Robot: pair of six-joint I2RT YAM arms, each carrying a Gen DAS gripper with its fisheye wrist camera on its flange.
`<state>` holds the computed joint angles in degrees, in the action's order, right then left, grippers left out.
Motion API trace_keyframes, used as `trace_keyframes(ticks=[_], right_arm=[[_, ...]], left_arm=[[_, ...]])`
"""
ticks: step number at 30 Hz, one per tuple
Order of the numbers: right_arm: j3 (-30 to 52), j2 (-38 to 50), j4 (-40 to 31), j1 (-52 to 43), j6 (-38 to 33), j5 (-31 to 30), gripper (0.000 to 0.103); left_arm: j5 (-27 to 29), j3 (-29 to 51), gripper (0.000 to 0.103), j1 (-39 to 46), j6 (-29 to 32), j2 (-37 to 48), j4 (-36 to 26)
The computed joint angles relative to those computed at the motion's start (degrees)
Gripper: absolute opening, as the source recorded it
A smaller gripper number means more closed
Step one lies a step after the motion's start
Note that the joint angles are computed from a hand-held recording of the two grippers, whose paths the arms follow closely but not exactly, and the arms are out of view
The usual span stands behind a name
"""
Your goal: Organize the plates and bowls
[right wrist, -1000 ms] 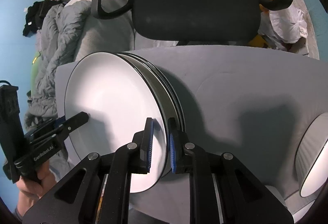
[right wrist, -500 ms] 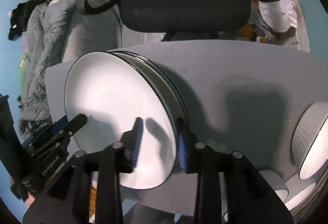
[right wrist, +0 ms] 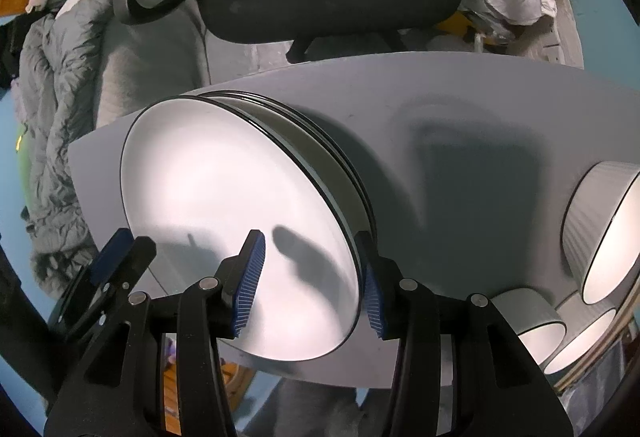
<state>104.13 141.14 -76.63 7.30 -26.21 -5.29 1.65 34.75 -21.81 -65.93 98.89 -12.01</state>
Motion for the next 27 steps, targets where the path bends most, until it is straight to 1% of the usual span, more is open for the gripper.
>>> trace_keyframes(ticks=[1, 3, 5, 8, 10, 14, 18, 22, 24, 25, 27], right_arm=[[-0.3, -0.3, 0.2, 0.1, -0.2, 0.0, 0.048], [-0.5, -0.5, 0.0, 0.2, -0.7, -0.5, 0.059], [-0.8, -0.7, -0.1, 0.3, -1.5, -1.1, 0.064], [-1.5, -1.1, 0.6, 0.3, -1.7, -1.3, 0.066], [-1.7, -1.1, 0.8, 0.1, -1.8, -1.9, 0.068], [-1.9, -1.2, 1.0, -0.4, -1.6, -2.7, 0.069], [-2.0, -1.2, 0.2, -1.0, -0.6, -4.0, 0.074], [-1.5, -1.1, -0.2, -1.8, 1.0, -5.0, 0.074], [-2.9, -2.3, 1.9, -1.5, 2.0, -3.3, 0.074], [-3.2, -2.6, 2.4, -1.7, 1.9, -3.4, 0.074], [-3.1, -2.2, 1.5, -1.9, 1.8, -4.3, 0.074]], left_arm=[[-0.2, -0.4, 0.052, -0.3, -0.5, -0.5, 0.1], [-1.3, -1.3, 0.055, -1.2, -1.7, -1.9, -0.1], [-1.8, -1.8, 0.058, -1.8, -2.4, -2.9, -0.6], [-2.5, -2.6, 0.061, -2.6, -3.4, -4.5, -1.3], [-2.7, -3.2, 0.065, -3.0, -3.9, -6.0, -2.0], [-3.2, -4.2, 0.066, -3.6, -4.9, -9.3, -3.9], [-3.9, -4.8, 0.069, -5.0, -6.8, -12.3, -5.9], [-4.9, -5.4, 0.071, -6.6, -9.0, -15.2, -7.5], [-5.2, -5.6, 0.071, -7.5, -9.8, -16.2, -8.3], [-5.3, -5.6, 0.072, -7.7, -10.1, -16.6, -8.6], [-5.3, -5.7, 0.072, -8.4, -10.9, -17.3, -9.1]])
